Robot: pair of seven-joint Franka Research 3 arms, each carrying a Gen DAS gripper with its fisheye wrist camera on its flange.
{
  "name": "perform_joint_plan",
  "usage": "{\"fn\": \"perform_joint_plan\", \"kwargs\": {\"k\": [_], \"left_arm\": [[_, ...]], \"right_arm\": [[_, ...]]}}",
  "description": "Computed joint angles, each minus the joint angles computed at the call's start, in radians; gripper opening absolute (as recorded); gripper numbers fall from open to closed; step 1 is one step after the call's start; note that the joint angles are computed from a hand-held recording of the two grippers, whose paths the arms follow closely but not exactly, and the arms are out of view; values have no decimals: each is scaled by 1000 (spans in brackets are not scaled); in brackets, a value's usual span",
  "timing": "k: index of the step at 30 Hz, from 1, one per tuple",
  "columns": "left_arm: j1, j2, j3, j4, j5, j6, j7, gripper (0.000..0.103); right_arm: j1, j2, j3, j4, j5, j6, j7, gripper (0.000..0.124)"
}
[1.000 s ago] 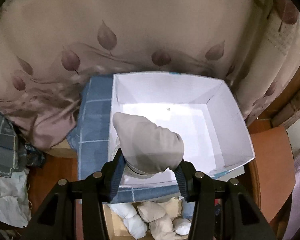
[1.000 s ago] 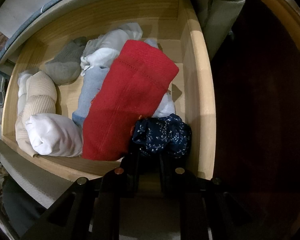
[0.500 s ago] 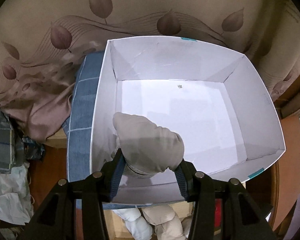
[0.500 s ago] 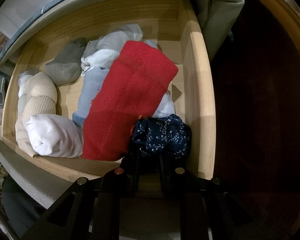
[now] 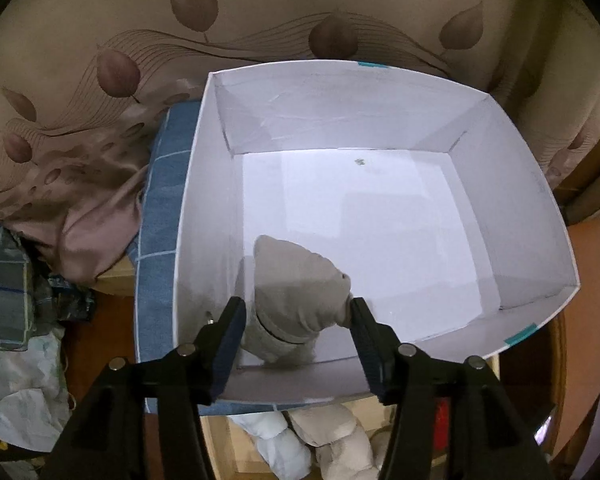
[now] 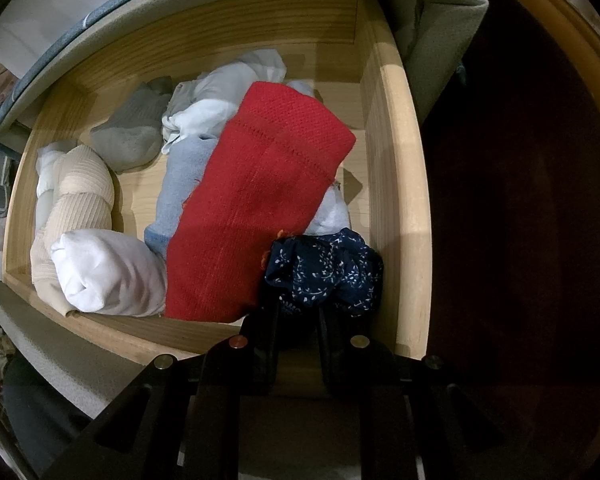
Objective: Take underwear out of drawer
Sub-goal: 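Lift the beige roll with the left tool into the white box and release, then lift the navy underwear with the right tool while the left returns to the drawer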
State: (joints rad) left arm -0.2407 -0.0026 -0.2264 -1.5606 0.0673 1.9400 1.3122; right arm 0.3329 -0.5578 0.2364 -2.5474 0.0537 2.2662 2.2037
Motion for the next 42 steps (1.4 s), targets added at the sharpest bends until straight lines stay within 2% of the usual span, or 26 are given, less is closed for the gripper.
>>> {"fn": "perform_joint_plan", "kwargs": {"k": [6, 13, 19, 29, 40, 42], "left_arm": [[-1, -36, 0, -12, -8, 12, 6, 55], [10, -143, 16, -95, -30, 40, 0, 55], [16, -266, 41, -223, -61, 68, 7, 55], [11, -489, 55, -521, -16, 137, -31, 55], [-29, -591, 37, -764, 11, 147, -111, 56], [-36, -600, 37, -791, 8, 145, -127, 56]], "right_arm": [[3, -1, -5, -1, 9, 5, -1, 15], [-1, -25, -22, -13, 35, 17, -20, 15], [-15, -48, -17, -6, 33, 7, -24, 14], [-40, -83, 10, 22, -5, -6, -4, 13], [-48, -138, 18, 38, -27, -19, 12, 13], [-52, -143, 21, 34, -32, 6, 8, 13]]}}
